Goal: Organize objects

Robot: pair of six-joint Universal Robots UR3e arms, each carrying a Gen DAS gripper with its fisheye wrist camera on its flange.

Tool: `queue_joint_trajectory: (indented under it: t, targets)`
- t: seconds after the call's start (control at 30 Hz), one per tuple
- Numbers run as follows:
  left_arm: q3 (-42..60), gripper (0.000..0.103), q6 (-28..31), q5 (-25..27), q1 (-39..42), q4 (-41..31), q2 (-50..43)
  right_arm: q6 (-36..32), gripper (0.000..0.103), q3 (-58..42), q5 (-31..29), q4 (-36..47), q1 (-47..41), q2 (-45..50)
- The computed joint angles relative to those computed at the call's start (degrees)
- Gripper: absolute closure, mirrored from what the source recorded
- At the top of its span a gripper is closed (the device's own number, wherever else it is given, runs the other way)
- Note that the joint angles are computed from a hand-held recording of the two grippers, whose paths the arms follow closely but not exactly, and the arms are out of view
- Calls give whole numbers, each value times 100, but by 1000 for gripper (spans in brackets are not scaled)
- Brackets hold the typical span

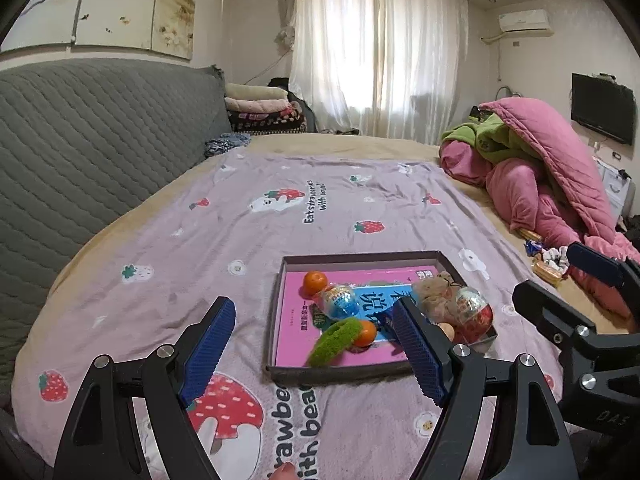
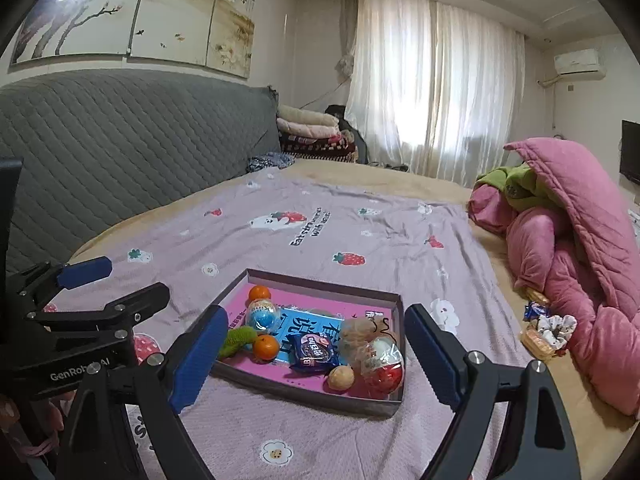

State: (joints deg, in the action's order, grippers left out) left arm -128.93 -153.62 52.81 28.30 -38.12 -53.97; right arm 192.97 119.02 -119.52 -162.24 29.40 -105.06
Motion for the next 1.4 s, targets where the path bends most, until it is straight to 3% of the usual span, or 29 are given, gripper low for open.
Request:
queue_joint_trajectory:
  t: [0.2, 0.67, 1.0, 1.4]
  targets:
    - [-309, 21, 272, -69, 235, -446, 499, 257, 13, 202, -259, 151, 256, -150]
    - [-1055, 21, 539, 47, 264, -571, 1065, 667, 13, 765, -452, -130, 455, -135]
    - [-1843, 21, 335, 423, -83, 879, 320, 832, 13, 1406, -533, -1009, 497, 275]
    - [-2218, 21, 285, 606, -188, 1862, -412, 1080, 13, 1859, -286, -1728, 385, 694]
